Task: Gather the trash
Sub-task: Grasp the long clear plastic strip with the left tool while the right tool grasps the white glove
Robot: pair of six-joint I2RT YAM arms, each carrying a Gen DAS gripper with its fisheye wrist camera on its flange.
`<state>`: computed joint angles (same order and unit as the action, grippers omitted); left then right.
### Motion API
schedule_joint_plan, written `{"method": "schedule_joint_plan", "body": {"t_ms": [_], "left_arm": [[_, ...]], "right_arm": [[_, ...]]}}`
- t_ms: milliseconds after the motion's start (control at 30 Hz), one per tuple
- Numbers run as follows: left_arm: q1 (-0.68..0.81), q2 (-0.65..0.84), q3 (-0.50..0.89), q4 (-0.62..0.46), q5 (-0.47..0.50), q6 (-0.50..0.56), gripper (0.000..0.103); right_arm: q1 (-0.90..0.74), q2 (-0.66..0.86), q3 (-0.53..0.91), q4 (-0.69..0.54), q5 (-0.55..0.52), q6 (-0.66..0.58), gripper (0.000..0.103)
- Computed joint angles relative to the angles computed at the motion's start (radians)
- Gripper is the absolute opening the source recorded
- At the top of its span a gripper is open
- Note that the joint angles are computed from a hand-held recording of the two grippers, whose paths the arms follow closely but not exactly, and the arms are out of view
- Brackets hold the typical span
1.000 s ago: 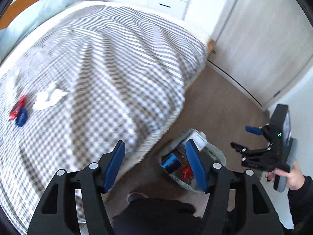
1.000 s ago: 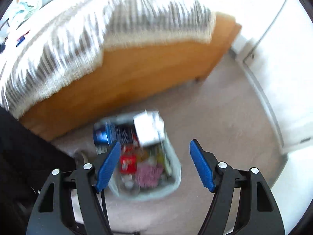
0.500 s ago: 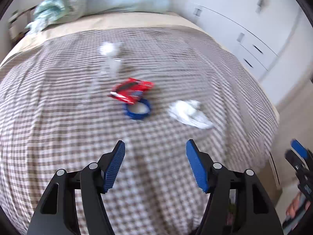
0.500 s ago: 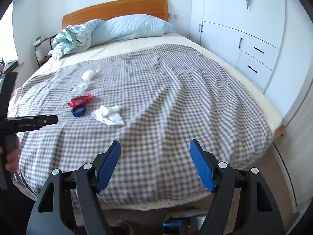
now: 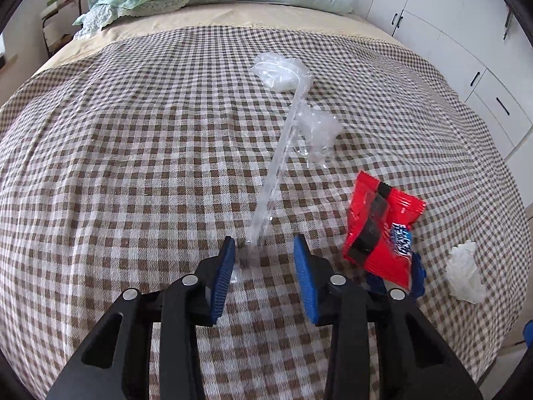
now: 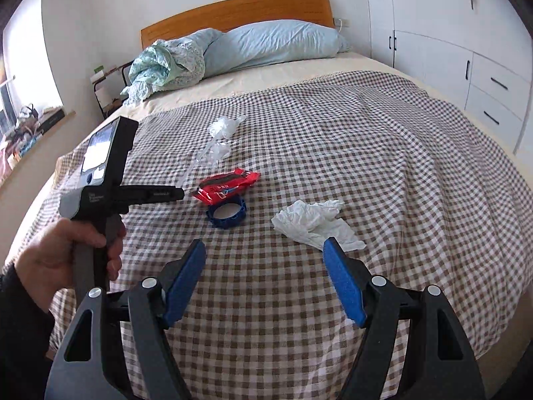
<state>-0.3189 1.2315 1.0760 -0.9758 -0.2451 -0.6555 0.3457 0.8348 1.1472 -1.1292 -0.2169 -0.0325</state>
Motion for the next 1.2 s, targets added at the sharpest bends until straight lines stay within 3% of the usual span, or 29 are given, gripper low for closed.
{"method": "schedule_joint_plan", "body": {"t_ms": [33,100,167,300,533,633,767,900,1000,1100,1200], "left_arm": [[0.005,0.019,0.004,-0.005,-0.011,-0.008,0.024],[0.010,0.037,0.004,0.000,-0.035,-0.019,0.006],[0.020,0.021,0.010,-0.014,-0.022,-0.006,0.003],[0.020,-0.101,0.047,-0.092,0.009,-0.023,0.002],[-0.146,-0.294,0.149,-0.241,-0.066,-0.160,0.002],[-0.087,-0.330,0.124,-0.253,-0.009,-0.218,0.002],[-0.019,-0.335,0.101,-0.269,0.005,-0.171,0.002],[0.241,-0.347,0.044,-0.223,0.195,-0.033,0.003],[0.363,-0.339,0.039,-0.206,0.228,0.010,0.003],[0.451,-0.341,0.046,-0.188,0.301,0.060,0.003],[0.518,-0.332,0.039,-0.173,0.363,0.140,0.003]], "right_arm": [[-0.023,0.009,-0.011,-0.002,-0.013,-0.015,0.070],[-0.063,0.036,-0.016,0.000,-0.032,-0.020,0.070],[-0.047,0.036,-0.023,0.011,-0.005,-0.010,0.070],[-0.020,0.041,-0.031,0.029,0.023,0.004,0.070],[0.022,0.049,0.005,0.069,0.002,0.094,0.070],[0.076,0.100,0.037,0.111,0.017,0.140,0.070],[0.171,0.272,0.164,0.164,0.043,0.112,0.070],[0.247,0.590,0.436,0.129,0.083,0.018,0.070],[0.314,0.868,0.699,0.079,0.150,-0.054,0.061],[0.367,1.169,1.043,-0.045,0.237,-0.119,0.061],[0.390,1.454,1.420,-0.193,0.263,-0.081,0.053]]}}
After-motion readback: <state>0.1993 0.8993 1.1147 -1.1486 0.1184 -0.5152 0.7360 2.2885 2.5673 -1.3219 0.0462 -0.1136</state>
